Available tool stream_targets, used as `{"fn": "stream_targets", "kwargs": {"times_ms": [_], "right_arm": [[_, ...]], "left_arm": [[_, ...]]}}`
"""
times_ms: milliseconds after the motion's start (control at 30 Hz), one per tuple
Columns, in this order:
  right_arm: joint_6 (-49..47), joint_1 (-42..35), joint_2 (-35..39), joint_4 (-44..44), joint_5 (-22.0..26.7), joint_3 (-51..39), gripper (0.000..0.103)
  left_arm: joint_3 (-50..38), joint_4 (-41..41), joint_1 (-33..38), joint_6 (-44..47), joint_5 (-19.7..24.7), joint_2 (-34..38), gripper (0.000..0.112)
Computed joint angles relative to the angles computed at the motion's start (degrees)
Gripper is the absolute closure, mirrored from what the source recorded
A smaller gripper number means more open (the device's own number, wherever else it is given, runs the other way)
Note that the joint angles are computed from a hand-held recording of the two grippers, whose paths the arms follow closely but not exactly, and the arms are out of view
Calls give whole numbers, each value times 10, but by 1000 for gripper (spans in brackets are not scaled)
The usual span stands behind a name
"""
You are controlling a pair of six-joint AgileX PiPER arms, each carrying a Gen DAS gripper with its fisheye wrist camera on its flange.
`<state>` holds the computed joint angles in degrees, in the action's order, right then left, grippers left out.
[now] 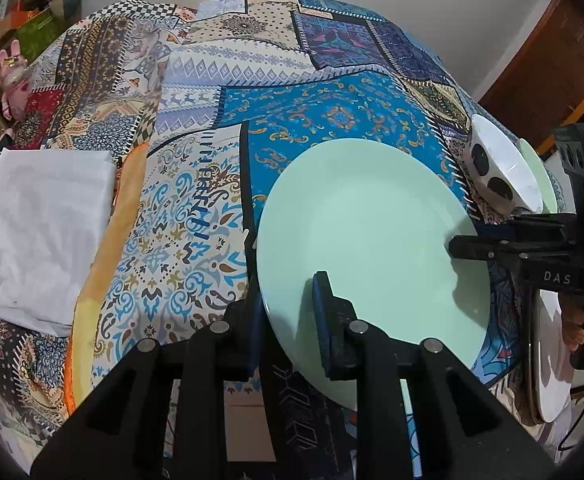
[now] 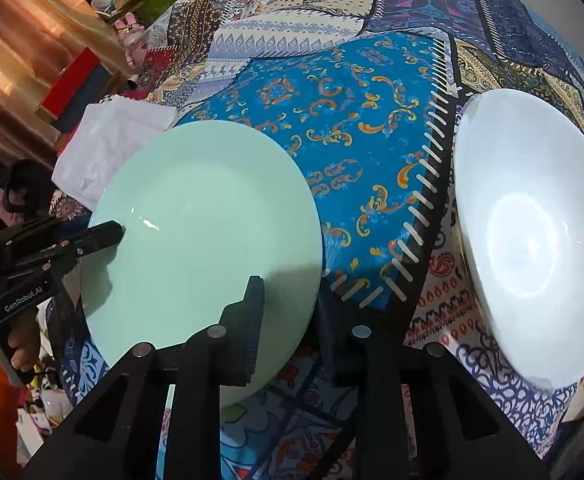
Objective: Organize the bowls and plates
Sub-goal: 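Lift and carry the pale green plate with both tools toward the white plate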
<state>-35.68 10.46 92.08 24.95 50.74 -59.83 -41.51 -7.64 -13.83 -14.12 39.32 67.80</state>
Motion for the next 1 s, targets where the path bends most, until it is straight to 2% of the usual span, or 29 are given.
{"fn": "stream_targets", "kwargs": {"times_ms": [500,833,1000], "right_arm": [[-11,-7,-26,14,20,7,80],[-18,-10,-59,20,32,18,80],[-21,-14,-76,23,40,24,80]], "left_arm": [[5,30,-41,-74,55,-54,91],[-13,79,-90,-150,105,-94,91],[-25,117,-137,-206,133,-113,91]]}}
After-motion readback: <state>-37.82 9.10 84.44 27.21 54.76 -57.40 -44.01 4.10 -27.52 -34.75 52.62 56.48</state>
